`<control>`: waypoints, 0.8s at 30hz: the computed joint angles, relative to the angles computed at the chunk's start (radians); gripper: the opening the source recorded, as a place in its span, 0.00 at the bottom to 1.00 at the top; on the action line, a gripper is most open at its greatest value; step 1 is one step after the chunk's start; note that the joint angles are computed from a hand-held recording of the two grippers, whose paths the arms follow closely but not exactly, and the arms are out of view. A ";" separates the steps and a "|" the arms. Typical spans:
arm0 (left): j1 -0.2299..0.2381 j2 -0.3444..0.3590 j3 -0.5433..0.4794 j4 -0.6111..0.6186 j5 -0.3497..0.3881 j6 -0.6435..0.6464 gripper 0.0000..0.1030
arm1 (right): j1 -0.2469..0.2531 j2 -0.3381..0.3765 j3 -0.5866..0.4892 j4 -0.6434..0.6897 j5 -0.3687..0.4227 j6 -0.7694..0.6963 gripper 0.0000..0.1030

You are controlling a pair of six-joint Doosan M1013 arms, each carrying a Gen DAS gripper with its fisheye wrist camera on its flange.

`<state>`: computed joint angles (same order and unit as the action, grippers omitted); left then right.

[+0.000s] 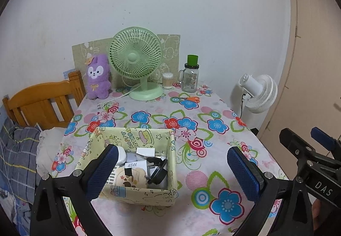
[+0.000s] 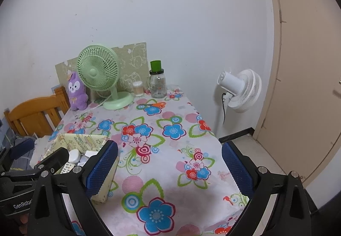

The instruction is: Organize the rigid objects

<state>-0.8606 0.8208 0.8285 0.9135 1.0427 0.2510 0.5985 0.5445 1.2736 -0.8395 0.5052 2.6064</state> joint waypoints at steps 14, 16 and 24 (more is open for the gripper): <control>-0.002 0.004 -0.007 -0.001 0.004 0.003 1.00 | 0.001 -0.001 0.009 -0.030 -0.014 0.024 0.97; -0.001 0.007 -0.013 -0.005 0.005 0.010 1.00 | 0.001 -0.001 0.007 -0.028 -0.013 0.025 0.97; 0.002 0.016 -0.030 -0.016 0.002 0.022 1.00 | -0.002 0.001 0.008 -0.034 -0.016 0.035 0.97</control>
<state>-0.8582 0.8369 0.7986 0.8975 1.0448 0.2732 0.5967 0.5456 1.2818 -0.8731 0.4892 2.6419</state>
